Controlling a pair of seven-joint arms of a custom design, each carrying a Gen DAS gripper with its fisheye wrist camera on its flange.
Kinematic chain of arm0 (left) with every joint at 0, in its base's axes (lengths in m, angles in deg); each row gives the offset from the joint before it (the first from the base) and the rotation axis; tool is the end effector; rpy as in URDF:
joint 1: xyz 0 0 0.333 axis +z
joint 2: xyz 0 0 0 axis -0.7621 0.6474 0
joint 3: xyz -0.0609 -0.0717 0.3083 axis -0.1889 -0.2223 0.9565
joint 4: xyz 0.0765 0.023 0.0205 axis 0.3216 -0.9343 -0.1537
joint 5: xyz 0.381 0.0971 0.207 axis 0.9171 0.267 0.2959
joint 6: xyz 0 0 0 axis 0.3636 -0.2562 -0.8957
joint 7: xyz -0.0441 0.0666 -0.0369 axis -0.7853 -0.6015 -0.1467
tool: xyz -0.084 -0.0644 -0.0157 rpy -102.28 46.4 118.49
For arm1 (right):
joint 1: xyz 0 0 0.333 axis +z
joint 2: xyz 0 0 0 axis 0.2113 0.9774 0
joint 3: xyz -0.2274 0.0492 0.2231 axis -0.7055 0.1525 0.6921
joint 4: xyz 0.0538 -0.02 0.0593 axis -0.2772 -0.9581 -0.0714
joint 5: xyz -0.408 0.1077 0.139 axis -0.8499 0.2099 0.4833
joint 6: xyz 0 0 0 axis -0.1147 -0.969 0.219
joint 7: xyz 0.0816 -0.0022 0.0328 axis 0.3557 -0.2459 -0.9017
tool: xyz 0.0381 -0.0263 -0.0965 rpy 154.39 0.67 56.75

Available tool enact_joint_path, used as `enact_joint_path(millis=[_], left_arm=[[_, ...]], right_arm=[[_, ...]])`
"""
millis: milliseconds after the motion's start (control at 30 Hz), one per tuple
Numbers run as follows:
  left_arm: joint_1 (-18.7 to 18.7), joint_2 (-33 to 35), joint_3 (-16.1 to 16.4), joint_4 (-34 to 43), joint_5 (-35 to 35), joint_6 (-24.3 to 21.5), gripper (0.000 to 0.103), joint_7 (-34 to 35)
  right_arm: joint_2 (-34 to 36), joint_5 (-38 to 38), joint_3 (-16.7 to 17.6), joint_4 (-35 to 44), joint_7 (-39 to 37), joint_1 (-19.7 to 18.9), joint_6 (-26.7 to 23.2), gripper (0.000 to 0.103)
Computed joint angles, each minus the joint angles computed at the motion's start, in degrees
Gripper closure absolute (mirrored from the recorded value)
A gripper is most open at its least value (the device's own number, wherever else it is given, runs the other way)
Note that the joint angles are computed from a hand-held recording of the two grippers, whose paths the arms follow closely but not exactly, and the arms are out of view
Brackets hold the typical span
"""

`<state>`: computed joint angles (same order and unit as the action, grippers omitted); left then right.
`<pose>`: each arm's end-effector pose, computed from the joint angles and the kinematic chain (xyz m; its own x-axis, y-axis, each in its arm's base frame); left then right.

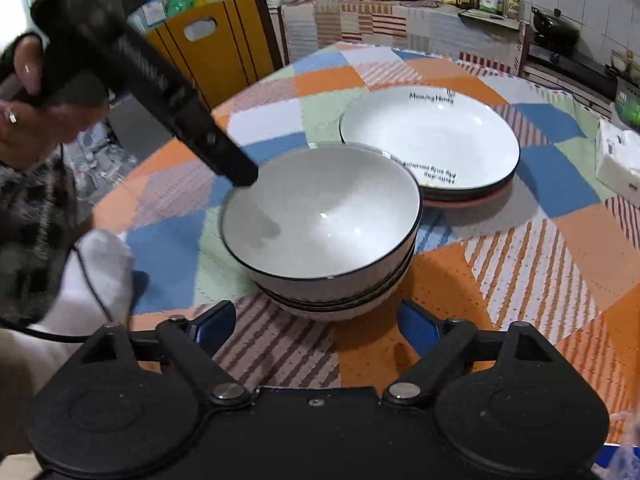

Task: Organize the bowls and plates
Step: 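Close both grippers on the rim of the three nested bowls, then lift and carry the nested bowls over the plate stack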

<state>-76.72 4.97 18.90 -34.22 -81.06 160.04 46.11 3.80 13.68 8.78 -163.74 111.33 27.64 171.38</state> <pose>0.4403 -0.3812 0.5433 -0.1712 -0.8862 0.4305 -0.9542 0.0404 -0.2964 0.3890 0.1416 0.5295 0.6826 -0.7166 -0.1431 -0.6391 -0.4904 -0.5925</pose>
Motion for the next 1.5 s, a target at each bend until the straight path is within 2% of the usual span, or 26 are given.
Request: enact_joint_path(millis=[267, 400, 500, 567, 733, 900, 1167, 1500], left_arm=[[0.14, 3.36, -1.23, -0.92, -0.28, 4.34, 0.049, 1.25], [-0.1, 3.64, -1.86, -2.56, -0.1, 8.98, 0.05, 0.03], [-0.48, 4.93, -1.87, -2.43, -0.81, 11.03, 0.059, -0.42], [-0.46, 5.42, -2.17, -2.43, -0.93, 11.89, 0.059, -1.16], [-0.62, 5.27, -1.96, -3.11, -3.37, 12.76, 0.06, -1.47], [-0.67, 5.2, -2.08, -3.54, -3.86, 13.59, 0.06, -2.06], [-1.18, 3.96, -1.89, -3.49, -3.95, 10.95, 0.061, -0.99], [-2.26, 0.61, -1.45, -1.84, -0.22, 6.99, 0.061, -1.18]], right_arm=[[3.91, 0.78, 2.11, -2.36, 0.45, 1.96, 8.21, 0.012], [4.67, 2.35, 1.26, -3.36, 0.4, 3.51, 11.88, 0.012], [6.14, 3.9, 0.5, -3.29, -0.08, 4.62, 14.08, 0.011], [7.12, 5.24, 0.18, -3.33, -0.55, 5.48, 15.51, 0.01], [7.5, 10.48, -0.52, -6.41, -5.06, 9.58, 25.3, 0.004], [7.47, 14.0, -1.45, -8.59, -7.52, 13.16, 33.0, 0.004], [4.95, 11.71, -0.36, -10.17, -5.1, 12.28, 32.07, 0.005], [-1.32, 8.87, 0.42, -11.64, -0.14, 11.14, 29.62, 0.005]])
